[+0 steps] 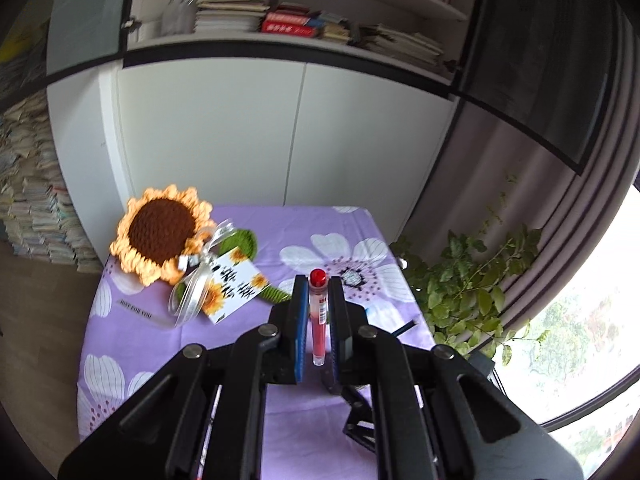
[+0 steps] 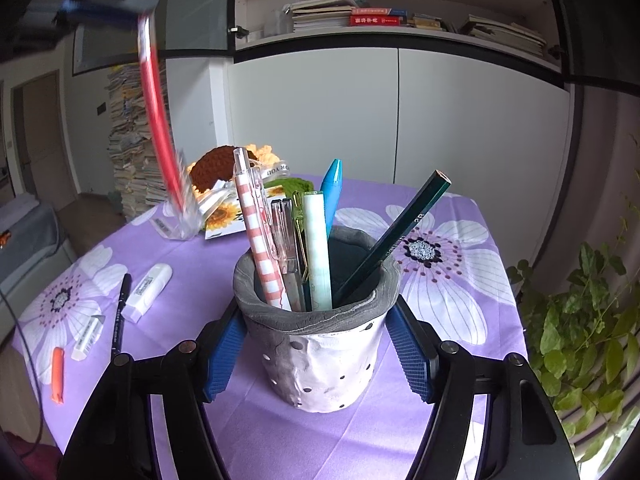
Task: Organize stationery
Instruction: 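Lift the red pen with the left gripper and drop it into the pen holder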
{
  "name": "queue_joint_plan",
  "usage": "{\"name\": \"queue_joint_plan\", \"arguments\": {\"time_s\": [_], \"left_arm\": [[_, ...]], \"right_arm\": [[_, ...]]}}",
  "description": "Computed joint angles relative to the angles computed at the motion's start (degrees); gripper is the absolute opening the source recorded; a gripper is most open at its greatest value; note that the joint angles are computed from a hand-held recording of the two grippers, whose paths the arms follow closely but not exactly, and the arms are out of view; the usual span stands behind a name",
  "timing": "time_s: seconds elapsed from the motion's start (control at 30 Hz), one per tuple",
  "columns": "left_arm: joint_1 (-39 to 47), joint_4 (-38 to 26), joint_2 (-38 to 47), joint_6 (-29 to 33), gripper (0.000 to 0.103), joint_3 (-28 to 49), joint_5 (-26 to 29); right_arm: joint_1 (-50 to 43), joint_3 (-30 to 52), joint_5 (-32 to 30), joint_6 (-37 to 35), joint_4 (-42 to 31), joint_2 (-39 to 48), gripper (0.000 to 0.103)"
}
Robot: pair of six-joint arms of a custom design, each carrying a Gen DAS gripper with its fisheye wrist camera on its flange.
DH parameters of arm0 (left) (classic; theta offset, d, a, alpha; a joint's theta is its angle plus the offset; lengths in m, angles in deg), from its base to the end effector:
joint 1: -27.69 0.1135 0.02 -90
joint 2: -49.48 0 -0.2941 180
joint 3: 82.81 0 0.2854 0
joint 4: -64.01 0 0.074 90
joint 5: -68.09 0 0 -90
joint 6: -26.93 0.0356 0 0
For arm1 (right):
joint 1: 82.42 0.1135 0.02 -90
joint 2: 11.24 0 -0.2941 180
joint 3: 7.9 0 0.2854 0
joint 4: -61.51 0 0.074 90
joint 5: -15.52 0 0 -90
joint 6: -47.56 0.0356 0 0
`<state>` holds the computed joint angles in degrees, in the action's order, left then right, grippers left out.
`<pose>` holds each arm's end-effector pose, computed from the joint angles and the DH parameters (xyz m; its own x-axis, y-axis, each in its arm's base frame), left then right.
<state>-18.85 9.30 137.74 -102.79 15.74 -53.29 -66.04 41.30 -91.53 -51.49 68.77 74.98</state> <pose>0.2655 -0.2532 0.3854 -0.6028 -0.1570 -0.7823 -0.0278 0.9840 -0.1761 0.3062 0.1009 0.1815 -0.3895 -0.2712 -0.8802 -0.5823 0.8129 0.0072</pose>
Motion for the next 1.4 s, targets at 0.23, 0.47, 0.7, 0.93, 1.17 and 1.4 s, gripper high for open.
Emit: {"name": "queue_joint_plan", "arguments": {"time_s": [0.23, 0.47, 0.7, 0.93, 1.17, 1.4], "left_arm": [[-3.0, 1.6, 2.7, 3.8, 0.007, 3.8, 0.1], [-1.2, 2.2, 7.7, 3.9, 0.007, 5.1, 5.7], [0.1, 2.0, 13.2, 4.1, 0.007, 6.4, 9.9], [0.0, 1.5, 14.8, 4.8, 0.008, 6.0, 11.3], [0.7, 0.0, 14.1, 3.7, 0.019, 5.3, 13.6], [-0.3, 1.5, 9.1, 3.8, 0.049, 2.2, 10.1]], "right_arm": [[0.0, 0.0, -0.1, 0.0, -0.1, -0.1, 0.071], [-0.3, -0.1, -1.1, 0.4, -0.2, -0.2, 0.071], [-0.5, -0.1, -1.5, 0.5, -0.2, -0.2, 0.071], [-0.5, -0.2, -1.8, 0.7, -0.3, -0.4, 0.071], [-0.5, -0.1, -1.6, 0.6, -0.3, -0.2, 0.071], [-0.6, -0.1, -1.7, 0.5, -0.2, -0.1, 0.071]]}}
